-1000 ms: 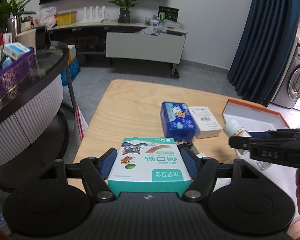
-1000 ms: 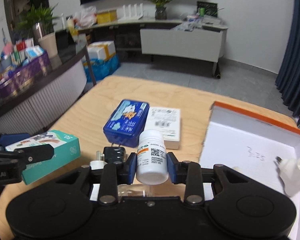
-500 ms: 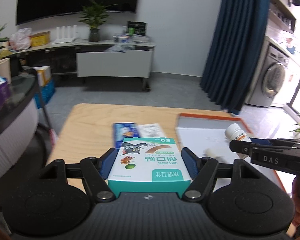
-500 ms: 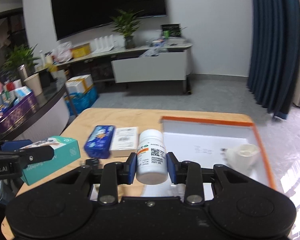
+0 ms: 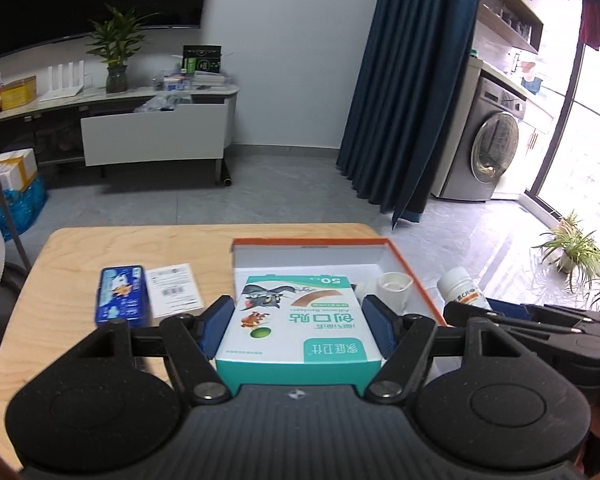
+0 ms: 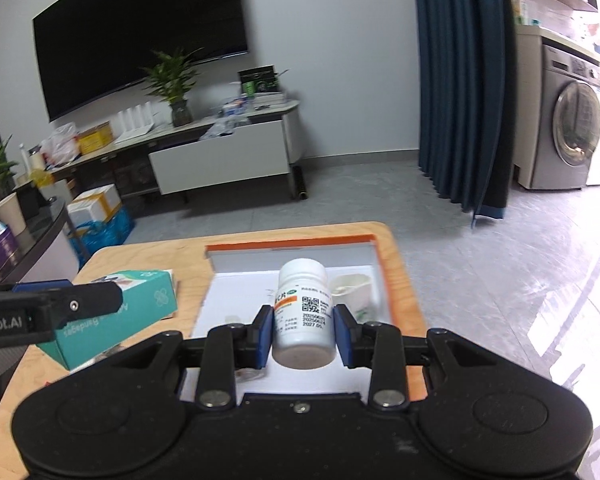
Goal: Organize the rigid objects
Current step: 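Carry pill bottle with right tool while left tool carries bandage box to lid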
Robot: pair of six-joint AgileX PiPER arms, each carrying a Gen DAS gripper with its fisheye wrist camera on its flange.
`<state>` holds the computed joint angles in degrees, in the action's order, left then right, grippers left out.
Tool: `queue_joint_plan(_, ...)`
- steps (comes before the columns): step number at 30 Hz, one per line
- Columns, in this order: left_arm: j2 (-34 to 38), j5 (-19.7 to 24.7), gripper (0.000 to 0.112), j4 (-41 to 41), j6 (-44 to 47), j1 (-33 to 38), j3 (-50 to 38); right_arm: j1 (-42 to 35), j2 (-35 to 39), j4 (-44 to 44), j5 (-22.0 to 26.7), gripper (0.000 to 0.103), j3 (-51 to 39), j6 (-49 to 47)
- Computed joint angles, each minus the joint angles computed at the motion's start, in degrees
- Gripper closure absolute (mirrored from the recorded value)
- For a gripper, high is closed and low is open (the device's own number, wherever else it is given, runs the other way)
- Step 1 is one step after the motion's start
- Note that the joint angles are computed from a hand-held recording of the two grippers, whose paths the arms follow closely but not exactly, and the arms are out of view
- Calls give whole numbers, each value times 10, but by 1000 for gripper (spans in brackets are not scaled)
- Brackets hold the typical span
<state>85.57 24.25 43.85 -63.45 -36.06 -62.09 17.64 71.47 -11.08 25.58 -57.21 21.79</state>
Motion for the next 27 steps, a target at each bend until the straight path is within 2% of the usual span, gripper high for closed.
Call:
queue_joint_plan(12,25,23,41,34,-35,-20,-25,-50,-2,107,-20,63,13,-109)
queue_joint_plan(27,27,38,41,23,-29,-22,-39,-46,6,122,-22,63,6,-122)
